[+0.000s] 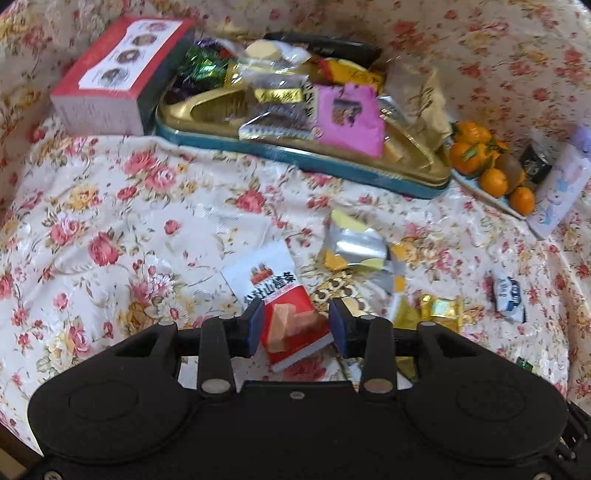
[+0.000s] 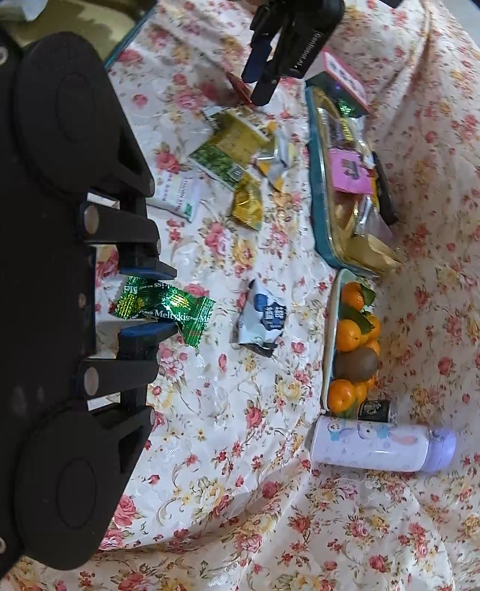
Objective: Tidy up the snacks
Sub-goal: 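Grasp the red-and-white hawthorn snack packet with the left gripper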
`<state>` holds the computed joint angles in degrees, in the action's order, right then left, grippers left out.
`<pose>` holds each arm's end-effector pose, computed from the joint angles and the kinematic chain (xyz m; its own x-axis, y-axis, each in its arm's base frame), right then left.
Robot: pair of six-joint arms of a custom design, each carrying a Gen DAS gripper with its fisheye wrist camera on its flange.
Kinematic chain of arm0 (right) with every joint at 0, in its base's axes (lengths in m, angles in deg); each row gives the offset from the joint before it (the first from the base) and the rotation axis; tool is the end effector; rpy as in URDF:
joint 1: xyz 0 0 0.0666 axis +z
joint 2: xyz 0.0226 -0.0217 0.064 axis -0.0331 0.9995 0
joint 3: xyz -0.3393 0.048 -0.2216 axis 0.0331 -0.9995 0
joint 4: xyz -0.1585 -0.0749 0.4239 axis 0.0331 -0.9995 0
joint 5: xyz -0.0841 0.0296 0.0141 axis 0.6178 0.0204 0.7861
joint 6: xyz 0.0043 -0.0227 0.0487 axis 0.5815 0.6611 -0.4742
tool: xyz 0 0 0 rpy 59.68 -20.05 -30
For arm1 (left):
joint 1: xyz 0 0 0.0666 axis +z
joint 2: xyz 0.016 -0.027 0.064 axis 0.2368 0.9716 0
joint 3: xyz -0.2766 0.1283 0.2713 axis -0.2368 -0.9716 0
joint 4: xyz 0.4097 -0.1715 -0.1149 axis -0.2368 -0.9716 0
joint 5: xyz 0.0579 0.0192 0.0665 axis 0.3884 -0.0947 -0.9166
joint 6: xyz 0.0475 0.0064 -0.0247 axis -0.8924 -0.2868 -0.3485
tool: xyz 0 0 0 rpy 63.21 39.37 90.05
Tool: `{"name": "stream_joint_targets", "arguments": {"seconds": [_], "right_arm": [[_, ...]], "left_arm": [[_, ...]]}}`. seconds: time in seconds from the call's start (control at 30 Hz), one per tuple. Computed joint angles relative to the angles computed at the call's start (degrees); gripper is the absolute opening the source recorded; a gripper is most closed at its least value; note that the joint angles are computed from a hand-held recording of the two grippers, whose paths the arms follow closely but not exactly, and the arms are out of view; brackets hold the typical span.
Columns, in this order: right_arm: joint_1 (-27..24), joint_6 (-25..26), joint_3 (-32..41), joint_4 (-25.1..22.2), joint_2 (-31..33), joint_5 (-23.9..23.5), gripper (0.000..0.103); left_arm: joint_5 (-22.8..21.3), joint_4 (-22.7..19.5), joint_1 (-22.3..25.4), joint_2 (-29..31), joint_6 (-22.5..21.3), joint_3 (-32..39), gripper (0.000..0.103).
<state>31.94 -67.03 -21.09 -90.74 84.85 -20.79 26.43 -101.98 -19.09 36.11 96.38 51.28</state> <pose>0.2430 0.1483 0.3970 -0.7729 -0.0068 -0.6345 -0.0249 0.9995 0.0196 0.3729 -0.2387 0.4320 -0.9135 -0.1250 -0.3872 -0.0337 0.9716 -0.2342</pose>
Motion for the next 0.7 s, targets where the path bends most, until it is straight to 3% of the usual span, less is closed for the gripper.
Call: {"name": "stream_joint_targets", "arguments": {"seconds": [0.43,0.6,0.7], "right_arm": [[0.77,-0.69,-1.55,1.13,-0.2,-0.09,0.029],[0.6,-0.67,-1.72,1.57,-0.32,0.05,0.029],[0.66,-0.73,-1.76,1.66,-0.36,0.16,0.029]], "left_arm": [[-3.12,1.22,0.28,1.56,2.47,-0.42,0.061],[-3.88,1.89,-0.47,2.28,1.71,-0.16,0.071],[-5.11,2.11,-1.1,2.96,1.07,0.22,0.071]]}}
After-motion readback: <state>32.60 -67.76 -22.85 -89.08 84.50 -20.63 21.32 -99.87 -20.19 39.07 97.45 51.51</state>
